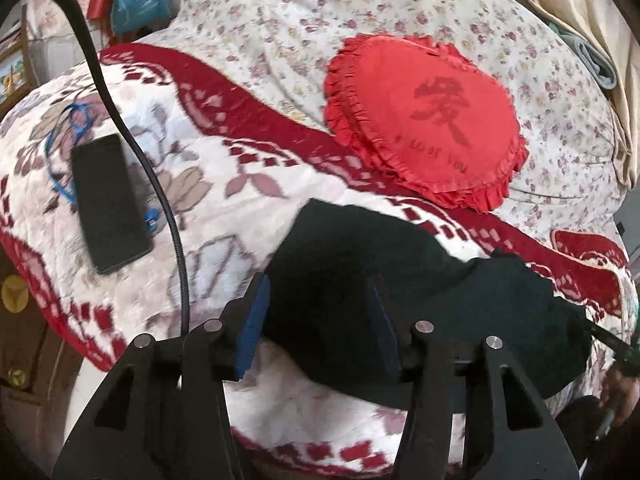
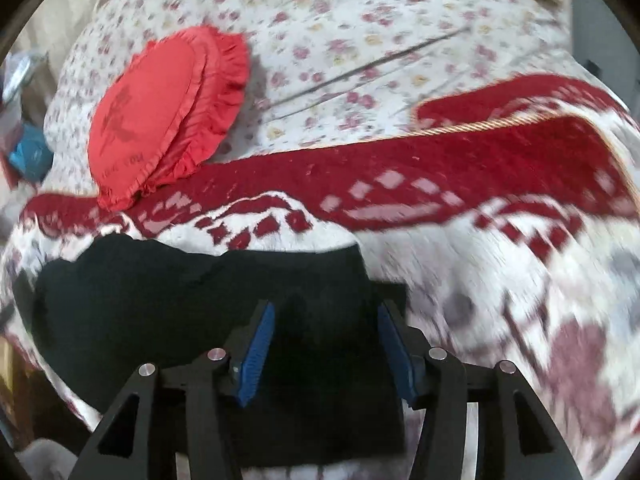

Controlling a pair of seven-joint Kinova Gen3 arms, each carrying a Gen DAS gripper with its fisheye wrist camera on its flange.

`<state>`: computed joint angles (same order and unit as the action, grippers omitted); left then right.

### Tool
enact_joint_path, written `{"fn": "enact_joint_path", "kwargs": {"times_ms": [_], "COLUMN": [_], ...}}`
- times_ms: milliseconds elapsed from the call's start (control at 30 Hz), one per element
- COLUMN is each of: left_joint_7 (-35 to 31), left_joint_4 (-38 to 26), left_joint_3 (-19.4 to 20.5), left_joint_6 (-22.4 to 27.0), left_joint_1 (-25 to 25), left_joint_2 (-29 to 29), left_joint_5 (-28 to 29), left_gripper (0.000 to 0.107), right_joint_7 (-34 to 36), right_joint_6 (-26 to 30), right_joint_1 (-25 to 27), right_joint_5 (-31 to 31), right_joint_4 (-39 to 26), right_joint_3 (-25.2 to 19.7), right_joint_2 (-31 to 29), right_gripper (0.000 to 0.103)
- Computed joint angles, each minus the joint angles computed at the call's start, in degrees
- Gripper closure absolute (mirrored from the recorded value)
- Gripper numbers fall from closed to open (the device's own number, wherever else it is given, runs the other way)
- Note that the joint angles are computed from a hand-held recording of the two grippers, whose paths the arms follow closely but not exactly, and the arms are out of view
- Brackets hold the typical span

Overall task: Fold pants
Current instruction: 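Grasp the folded pants edge with both tools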

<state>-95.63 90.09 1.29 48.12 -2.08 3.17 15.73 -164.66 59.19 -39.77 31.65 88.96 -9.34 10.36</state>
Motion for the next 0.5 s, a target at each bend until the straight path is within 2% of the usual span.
{"fn": "enact_joint_path", "kwargs": {"times_ms": [33, 67, 133, 300, 400, 433, 500], "left_joint_7": [0.0, 0.3, 0.9, 1.7, 3.6, 3.9, 6.3], "left_joint_4": [-0.6, -1.2, -2.9, -4.6, -6.8, -7.2, -7.5], "left_joint_3": [0.3, 0.7, 1.6, 3.9, 4.7, 4.9, 4.5], "left_joint_6": [0.2, 0.5, 1.2, -0.5, 1.0, 1.5, 1.7], "left_joint_1": [0.4, 0.8, 2.0, 6.3, 9.3, 10.3, 13.1], "left_joint_2": [0.5, 1.0, 2.4, 5.4, 8.8, 9.8, 10.9], "left_joint_5": [-0.1, -0.3, -0.9, -4.0, -7.2, -8.2, -12.1], "left_gripper": [0.058, 0.058, 0.058, 0.058, 0.058, 0.058, 0.058], "right_joint_7": [1.5, 2.8, 3.5, 0.6, 0.7, 0.6, 0.4], "right_joint_6": [0.2, -0.4, -1.3, 3.4, 1.0, 1.2, 3.1], "right_joint_1": [0.2, 1.4, 1.9, -0.7, 2.3, 2.3, 2.3], "right_joint_5": [-0.9, -2.2, -2.1, -0.8, -3.9, -3.7, -3.0], "right_joint_4": [-0.4, -0.3, 0.8, 2.6, 3.7, 3.4, 2.0], "right_joint_3": [0.6, 0.2, -0.7, -0.6, -0.9, -0.9, -1.1], "right_joint_2": [0.8, 0.8, -0.4, -2.7, -2.3, -2.1, -1.8], "right_gripper": [0.092, 0.096, 0.096, 0.096, 0.096, 0.096, 0.087]}}
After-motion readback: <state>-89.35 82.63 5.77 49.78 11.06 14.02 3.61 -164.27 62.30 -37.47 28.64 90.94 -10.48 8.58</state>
